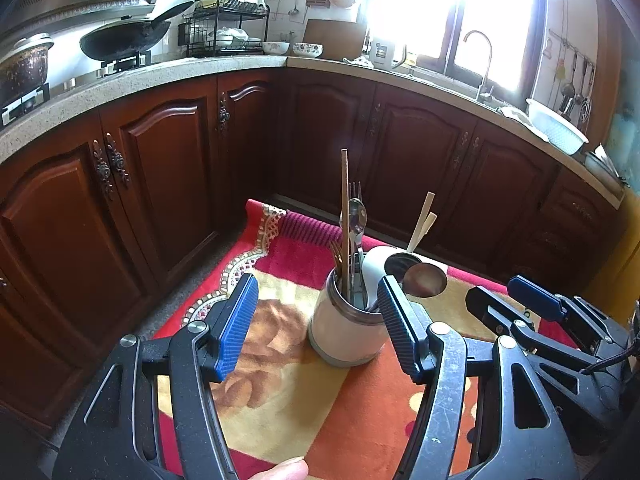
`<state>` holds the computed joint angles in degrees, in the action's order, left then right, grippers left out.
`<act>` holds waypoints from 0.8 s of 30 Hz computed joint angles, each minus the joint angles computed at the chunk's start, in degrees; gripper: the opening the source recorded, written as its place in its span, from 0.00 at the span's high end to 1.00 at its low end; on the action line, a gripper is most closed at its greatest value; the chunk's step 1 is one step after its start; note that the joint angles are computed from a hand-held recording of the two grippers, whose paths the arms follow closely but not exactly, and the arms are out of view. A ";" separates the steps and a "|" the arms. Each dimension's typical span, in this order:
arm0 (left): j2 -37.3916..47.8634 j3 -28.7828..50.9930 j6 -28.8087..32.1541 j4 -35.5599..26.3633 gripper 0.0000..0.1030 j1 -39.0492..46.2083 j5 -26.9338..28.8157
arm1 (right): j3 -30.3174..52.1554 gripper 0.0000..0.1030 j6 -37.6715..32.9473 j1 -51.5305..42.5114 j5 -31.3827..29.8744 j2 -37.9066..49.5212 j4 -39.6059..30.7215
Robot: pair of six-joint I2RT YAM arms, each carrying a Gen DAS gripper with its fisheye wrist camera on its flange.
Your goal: Organize utensils
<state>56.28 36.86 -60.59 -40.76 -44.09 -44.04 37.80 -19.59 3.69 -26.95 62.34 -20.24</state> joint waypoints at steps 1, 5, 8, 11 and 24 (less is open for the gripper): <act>0.08 0.07 0.02 -0.07 0.40 -0.01 -0.02 | -0.02 0.49 -0.16 -0.20 -0.10 0.10 0.02; 1.09 0.67 -0.79 -0.95 0.40 -0.49 -0.52 | -0.09 0.49 -0.97 -1.01 -0.52 0.02 -0.32; 1.07 0.68 -1.42 -1.34 0.40 -1.06 -1.02 | 0.01 0.48 -1.17 -1.20 -0.66 0.20 -0.35; 1.86 1.27 -2.28 -2.36 0.40 -1.78 -1.61 | 0.07 0.48 -1.35 -1.56 -0.82 0.27 -0.53; 6.32 4.03 -4.62 -5.28 0.40 -3.98 -2.30 | 0.37 0.47 -2.65 -3.21 -1.46 0.37 -1.27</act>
